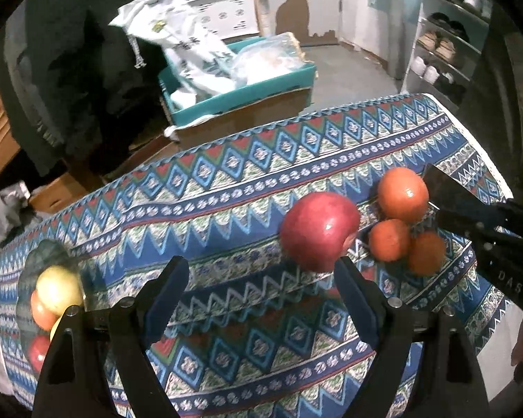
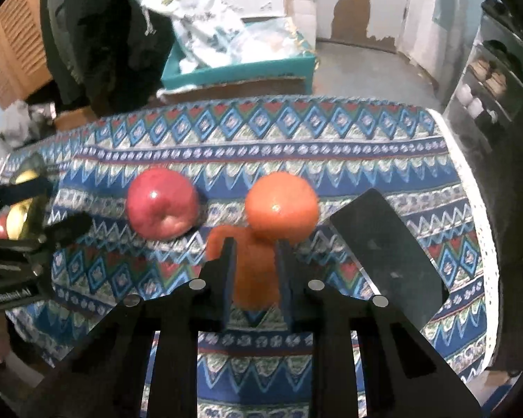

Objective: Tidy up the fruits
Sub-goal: 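Close the left tool on the red apple while the right tool closes on a small orange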

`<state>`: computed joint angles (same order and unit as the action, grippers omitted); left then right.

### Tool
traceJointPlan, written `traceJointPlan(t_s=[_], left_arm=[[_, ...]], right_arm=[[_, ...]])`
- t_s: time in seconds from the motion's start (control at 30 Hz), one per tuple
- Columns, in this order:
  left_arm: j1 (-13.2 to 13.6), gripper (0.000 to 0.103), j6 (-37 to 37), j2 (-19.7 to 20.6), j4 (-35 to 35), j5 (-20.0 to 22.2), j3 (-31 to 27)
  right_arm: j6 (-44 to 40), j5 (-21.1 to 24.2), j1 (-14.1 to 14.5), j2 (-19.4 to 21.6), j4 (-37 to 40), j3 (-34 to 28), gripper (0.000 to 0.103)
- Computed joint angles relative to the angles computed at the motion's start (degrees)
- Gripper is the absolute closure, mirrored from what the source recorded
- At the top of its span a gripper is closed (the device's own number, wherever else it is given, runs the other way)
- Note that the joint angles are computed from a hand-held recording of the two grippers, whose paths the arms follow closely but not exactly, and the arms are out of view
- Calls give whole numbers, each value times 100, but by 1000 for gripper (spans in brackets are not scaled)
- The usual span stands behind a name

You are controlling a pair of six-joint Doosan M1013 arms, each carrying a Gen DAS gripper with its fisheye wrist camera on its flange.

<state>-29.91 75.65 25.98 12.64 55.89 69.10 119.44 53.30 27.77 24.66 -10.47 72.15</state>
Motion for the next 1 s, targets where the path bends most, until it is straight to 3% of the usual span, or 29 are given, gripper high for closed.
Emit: traceJointPlan(t_s=[0.13, 0.37, 0.4, 0.47, 0.63, 1.0], left_arm=[[-29, 17, 89, 98, -62, 74, -102], [-39, 17, 343, 251, -223, 101, -275], [-40, 17, 354, 279, -231, 112, -308], [-30, 17, 425, 338, -322, 148, -380], [-17, 16, 608, 504, -449, 296, -533], [-7, 20, 761, 651, -693, 306, -602]], right_arm=[[-308, 148, -166, 84, 618, -25, 79], [-369, 316, -205, 104, 731, 119, 77], [-354, 303, -223, 79, 745, 150, 73], [-279, 297, -240, 31, 705, 209, 54], [-182, 297, -306, -110, 572, 355, 39], [158, 200, -450, -237, 403, 599, 38]])
